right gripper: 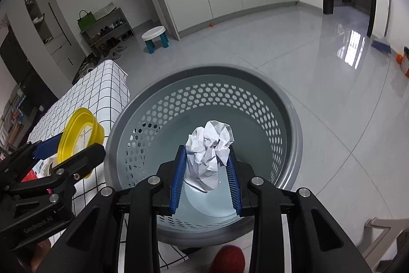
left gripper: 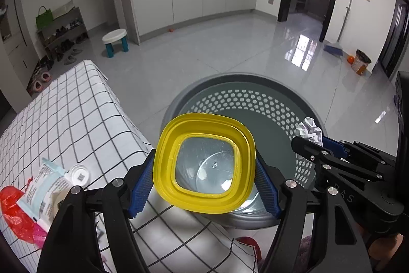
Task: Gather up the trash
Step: 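Carry the paper and ring to the grey basket and open both grippers, then withdraw both tools from the basket back over the table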
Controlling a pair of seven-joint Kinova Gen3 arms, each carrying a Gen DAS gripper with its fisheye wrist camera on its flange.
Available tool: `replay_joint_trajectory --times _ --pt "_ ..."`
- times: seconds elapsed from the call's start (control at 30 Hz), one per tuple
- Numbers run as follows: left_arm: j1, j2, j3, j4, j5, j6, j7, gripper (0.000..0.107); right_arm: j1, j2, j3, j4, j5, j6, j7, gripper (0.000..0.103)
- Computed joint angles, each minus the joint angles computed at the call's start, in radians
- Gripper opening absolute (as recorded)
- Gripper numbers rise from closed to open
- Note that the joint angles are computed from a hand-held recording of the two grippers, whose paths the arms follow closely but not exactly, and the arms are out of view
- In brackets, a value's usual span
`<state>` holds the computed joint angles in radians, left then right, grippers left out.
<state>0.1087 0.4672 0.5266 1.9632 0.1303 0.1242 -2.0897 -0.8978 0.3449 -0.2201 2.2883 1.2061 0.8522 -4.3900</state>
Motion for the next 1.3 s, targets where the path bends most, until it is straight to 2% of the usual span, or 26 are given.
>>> replay_joint_trajectory --times 0.1,0.33,0.4,0.43,0.5,0.57,1.3 --pt "0.036 0.014 -0.033 -0.027 -0.004 0.024 0.008 0.070 0.010 0.002 0.004 0.014 0.026 -0.023 -0.039 0.030" --pt "0.098 -0.004 -0.086 -0.010 -0.007 0.008 0.037 0.072 0.028 -0.004 -0.001 0.025 0.041 -0.033 -0.047 0.033" --pt "0.109 -0.007 -0.093 -0.015 -0.009 0.021 0.048 0.072 0.016 -0.004 -0.006 0.030 0.040 -0.018 -0.067 0.039" --pt "0.106 -0.005 -0.091 -0.019 -0.009 0.031 0.049 0.073 0.010 -0.004 -0.007 0.031 0.042 -0.008 -0.079 0.048" --pt "0.118 -0.009 -0.105 -0.021 -0.009 0.033 0.056 0.079 -0.002 -0.003 -0.012 0.033 0.035 0.019 -0.095 0.059" --pt "0.112 -0.013 -0.102 -0.017 -0.007 0.029 0.058 0.084 -0.009 -0.006 -0.017 0.037 0.036 0.034 -0.111 0.062" --pt "0.095 -0.035 -0.099 0.004 -0.001 0.017 0.072 0.084 -0.012 -0.007 -0.027 0.034 0.023 0.042 -0.110 0.062"
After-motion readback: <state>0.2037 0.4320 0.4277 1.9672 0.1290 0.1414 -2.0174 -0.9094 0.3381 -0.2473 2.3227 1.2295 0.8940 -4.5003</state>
